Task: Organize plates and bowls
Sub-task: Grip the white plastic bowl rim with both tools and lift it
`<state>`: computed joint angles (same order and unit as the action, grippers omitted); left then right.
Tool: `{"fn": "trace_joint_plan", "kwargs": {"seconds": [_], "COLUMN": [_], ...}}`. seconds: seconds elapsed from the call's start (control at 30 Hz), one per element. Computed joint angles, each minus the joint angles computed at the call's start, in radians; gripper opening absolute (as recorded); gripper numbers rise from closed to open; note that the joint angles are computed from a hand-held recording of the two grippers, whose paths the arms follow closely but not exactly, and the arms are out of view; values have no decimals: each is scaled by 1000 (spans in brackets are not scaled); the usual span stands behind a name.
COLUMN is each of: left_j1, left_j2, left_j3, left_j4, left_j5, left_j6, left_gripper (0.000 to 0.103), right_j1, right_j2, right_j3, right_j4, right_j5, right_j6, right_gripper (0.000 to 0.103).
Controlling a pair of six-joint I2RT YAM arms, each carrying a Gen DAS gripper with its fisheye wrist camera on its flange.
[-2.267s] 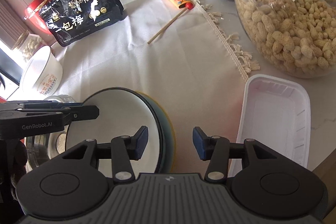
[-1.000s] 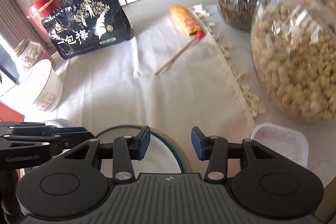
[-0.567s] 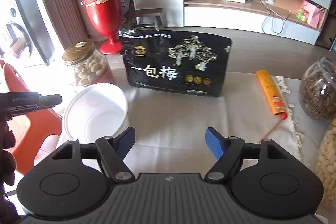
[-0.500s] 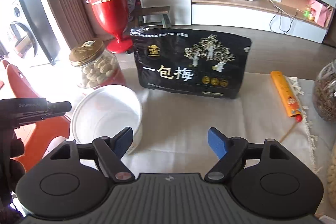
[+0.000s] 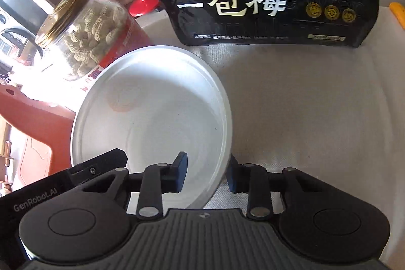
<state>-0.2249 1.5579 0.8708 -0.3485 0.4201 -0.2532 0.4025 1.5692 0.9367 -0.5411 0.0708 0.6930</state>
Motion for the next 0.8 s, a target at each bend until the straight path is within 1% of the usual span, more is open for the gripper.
{"fn": "trace_joint_plan", "kwargs": {"seconds": [0.07, 0.2, 0.27, 0.3, 0.37, 0.43, 0.63, 0.8], "left_j1": [-27, -93, -128, -154, -194, -214, -225, -233], "left_j2": [-14, -21, -9, 4, 22, 45, 91, 110], "left_j3": [4, 8, 10, 14, 18, 25, 53, 66], "left_j4": [-32, -58, -52, -45, -30, -19, -13, -7], "left_j5": [21, 43, 23, -9, -71, -98, -119, -120], "left_j6": [15, 39, 30, 20, 1, -12, -40, -45], "left_gripper": [31, 30, 29, 29, 29, 29, 29, 28], "right_j1": [-3, -68, -90, -99, -119, -147, -198, -185], "right_j2": [-50, -179, -208, -220, -229, -227, -208, -200], "right_j3": [-30, -107, -129, -143, -162, -170, -187, -182], "right_j4": [-24, -100, -123, -128, -126, -120, -77, -73], "right_j5": [23, -1, -4, -4, -3, -6, -33, -36], "right_j6": [-25, -59, -69, -73, -79, -77, -73, -71], "right_gripper": [29, 29, 29, 29, 29, 29, 29, 30]}}
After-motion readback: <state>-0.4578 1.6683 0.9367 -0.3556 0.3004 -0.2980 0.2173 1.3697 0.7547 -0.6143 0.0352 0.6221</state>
